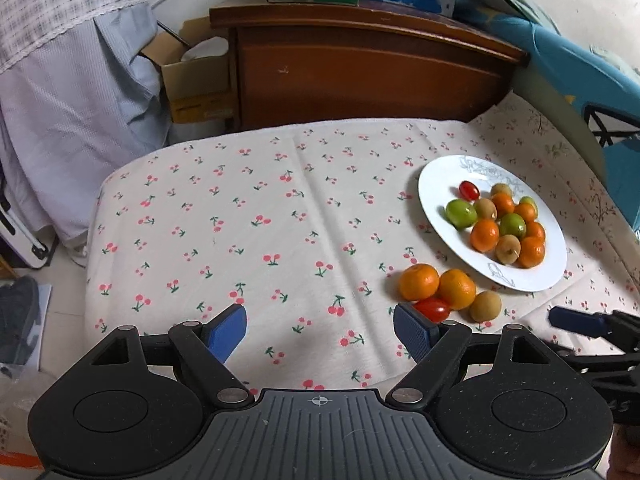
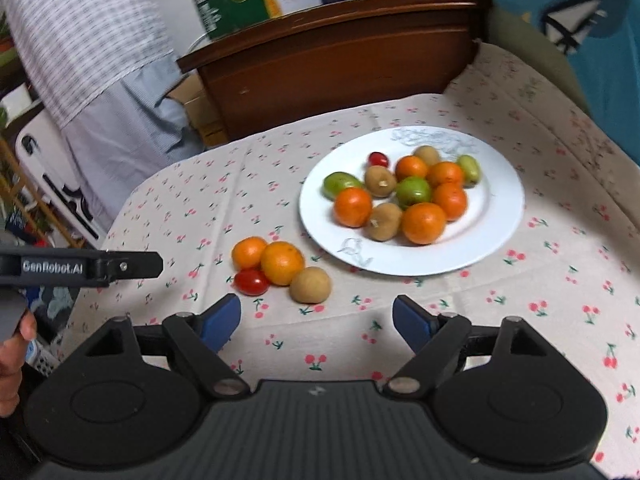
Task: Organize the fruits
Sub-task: 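Move both tools back to the fruit pile, then grasp a brown kiwi with the right tool while the left tool grasps a red tomato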
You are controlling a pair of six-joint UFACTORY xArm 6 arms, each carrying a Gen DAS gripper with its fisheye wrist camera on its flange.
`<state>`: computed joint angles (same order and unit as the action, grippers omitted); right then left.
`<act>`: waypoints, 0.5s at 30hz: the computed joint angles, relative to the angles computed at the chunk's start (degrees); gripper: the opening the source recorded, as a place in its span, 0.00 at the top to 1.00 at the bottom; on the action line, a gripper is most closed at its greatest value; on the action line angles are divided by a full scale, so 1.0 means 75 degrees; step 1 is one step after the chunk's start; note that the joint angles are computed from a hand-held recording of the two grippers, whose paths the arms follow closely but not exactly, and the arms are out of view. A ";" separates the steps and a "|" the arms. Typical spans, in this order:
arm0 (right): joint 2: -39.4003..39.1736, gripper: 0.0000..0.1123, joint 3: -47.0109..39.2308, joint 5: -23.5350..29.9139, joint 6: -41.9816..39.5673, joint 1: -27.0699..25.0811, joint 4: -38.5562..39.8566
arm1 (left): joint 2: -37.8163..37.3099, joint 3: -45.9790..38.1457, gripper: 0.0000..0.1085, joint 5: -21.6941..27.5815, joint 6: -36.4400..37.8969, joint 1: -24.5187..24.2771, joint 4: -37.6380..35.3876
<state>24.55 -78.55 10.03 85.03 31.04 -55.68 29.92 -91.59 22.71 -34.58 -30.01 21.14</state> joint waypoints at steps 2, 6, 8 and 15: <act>0.0159 0.36 -0.0125 -0.0067 -0.0373 0.0005 0.0314 | 0.0038 -0.0018 0.24 -0.0007 -0.0295 0.0020 0.0381; 0.0418 0.45 -0.0393 -0.0168 -0.0247 -0.0036 0.0060 | 0.0075 0.0104 0.24 -0.0512 -0.0164 0.0072 0.0143; 0.0531 0.47 -0.0521 -0.0201 -0.0223 -0.0056 -0.0033 | 0.0163 0.0002 0.26 -0.0454 -0.0228 0.0060 0.0218; 0.0824 0.55 -0.0839 -0.0175 -0.0395 -0.0074 -0.0066 | 0.0342 0.0048 0.28 -0.1117 0.0958 -0.0020 -0.0710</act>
